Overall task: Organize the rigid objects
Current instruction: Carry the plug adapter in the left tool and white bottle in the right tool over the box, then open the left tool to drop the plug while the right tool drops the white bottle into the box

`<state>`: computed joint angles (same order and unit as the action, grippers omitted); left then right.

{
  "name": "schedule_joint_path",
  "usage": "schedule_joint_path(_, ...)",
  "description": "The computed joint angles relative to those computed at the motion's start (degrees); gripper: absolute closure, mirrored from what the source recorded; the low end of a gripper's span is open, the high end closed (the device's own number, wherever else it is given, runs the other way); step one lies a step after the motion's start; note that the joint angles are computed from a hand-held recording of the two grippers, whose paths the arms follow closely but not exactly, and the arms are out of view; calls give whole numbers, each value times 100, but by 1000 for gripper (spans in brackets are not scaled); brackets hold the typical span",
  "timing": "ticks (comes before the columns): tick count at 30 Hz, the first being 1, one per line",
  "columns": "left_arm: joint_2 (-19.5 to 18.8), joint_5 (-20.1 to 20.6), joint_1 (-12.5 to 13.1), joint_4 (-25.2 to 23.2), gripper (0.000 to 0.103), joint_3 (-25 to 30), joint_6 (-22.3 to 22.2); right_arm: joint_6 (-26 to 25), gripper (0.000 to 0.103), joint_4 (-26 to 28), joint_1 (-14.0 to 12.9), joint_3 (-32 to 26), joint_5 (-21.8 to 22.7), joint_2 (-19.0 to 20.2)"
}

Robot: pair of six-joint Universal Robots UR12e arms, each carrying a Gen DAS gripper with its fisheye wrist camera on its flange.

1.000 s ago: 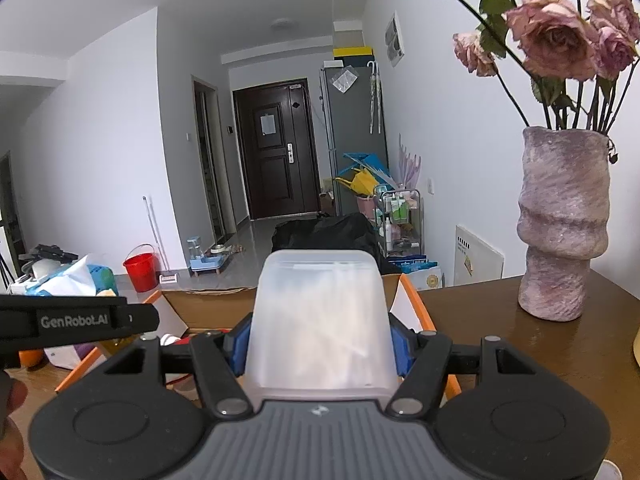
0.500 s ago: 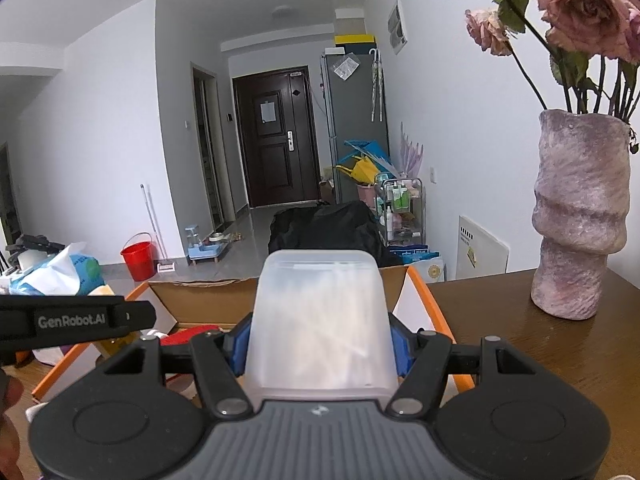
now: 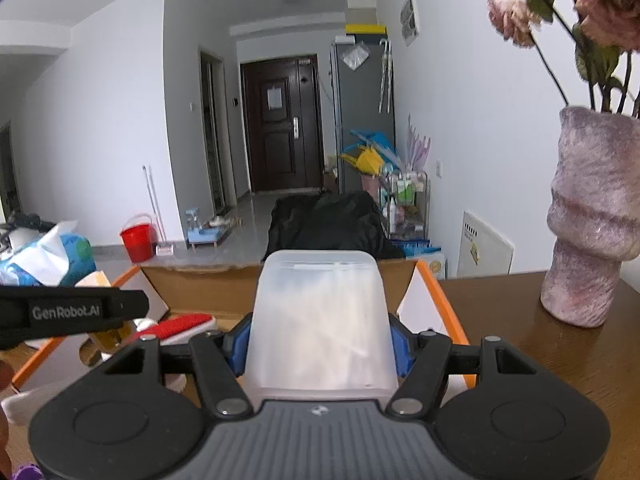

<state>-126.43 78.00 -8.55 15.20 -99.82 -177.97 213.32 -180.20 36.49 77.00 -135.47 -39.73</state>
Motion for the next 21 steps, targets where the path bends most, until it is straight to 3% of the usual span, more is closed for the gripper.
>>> schedule_joint_path(2,-17,65,5,96,44,4,-13,57,37,166,-18,23,56,-35)
schedule_joint_path(4,-24,147,9,200,15,4,-45,147,23,273,-7,23,-37,-46)
schedule_joint_path(5,-36,208,9,311,11,-1,-87,190,13,303,-1,18,-103,-45)
schedule_joint_path(7,-45,337,-3,410,4,-4,-97,258,7,329,13,15,-229,-42)
schedule_joint_path(10,-44,431,-8,497,0,-22,-59,344,0,394,15,12,-282,-48)
schedule_joint_path(21,37,496,-35,579,0,-146,114,260,0,281,32,49,-264,-63)
